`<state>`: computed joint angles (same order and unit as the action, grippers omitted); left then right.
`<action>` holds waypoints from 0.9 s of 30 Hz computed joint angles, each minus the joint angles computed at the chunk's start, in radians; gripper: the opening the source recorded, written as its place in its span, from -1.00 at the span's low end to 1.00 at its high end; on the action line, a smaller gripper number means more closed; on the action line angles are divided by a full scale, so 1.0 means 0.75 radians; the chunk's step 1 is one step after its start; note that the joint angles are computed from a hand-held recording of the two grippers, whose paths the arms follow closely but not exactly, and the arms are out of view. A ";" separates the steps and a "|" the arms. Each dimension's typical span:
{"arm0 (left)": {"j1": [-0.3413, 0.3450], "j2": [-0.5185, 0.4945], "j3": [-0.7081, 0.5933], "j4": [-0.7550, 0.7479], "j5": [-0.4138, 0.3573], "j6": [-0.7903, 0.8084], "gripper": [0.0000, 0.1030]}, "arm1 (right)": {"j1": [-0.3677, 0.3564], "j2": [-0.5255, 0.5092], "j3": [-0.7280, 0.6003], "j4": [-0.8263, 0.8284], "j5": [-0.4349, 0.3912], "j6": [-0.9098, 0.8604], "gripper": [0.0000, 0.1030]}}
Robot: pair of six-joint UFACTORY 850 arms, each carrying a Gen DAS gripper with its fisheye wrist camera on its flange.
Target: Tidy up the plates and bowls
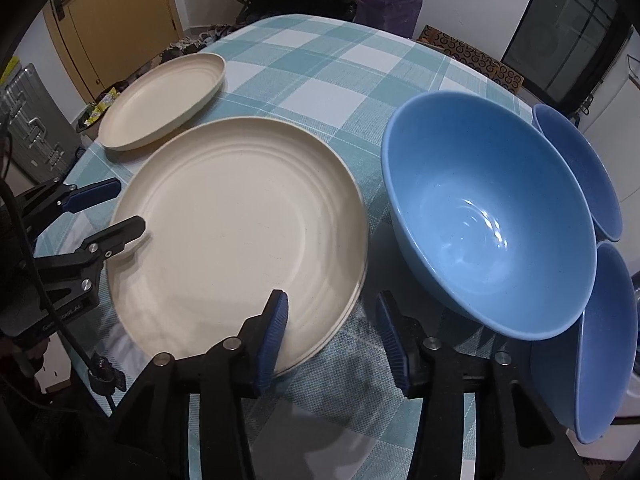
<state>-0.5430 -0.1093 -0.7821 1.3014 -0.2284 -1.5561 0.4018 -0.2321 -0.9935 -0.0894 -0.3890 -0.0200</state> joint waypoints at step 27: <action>0.137 0.145 0.077 0.250 -0.020 -0.374 0.94 | -0.009 0.163 0.036 1.348 0.196 -1.264 0.99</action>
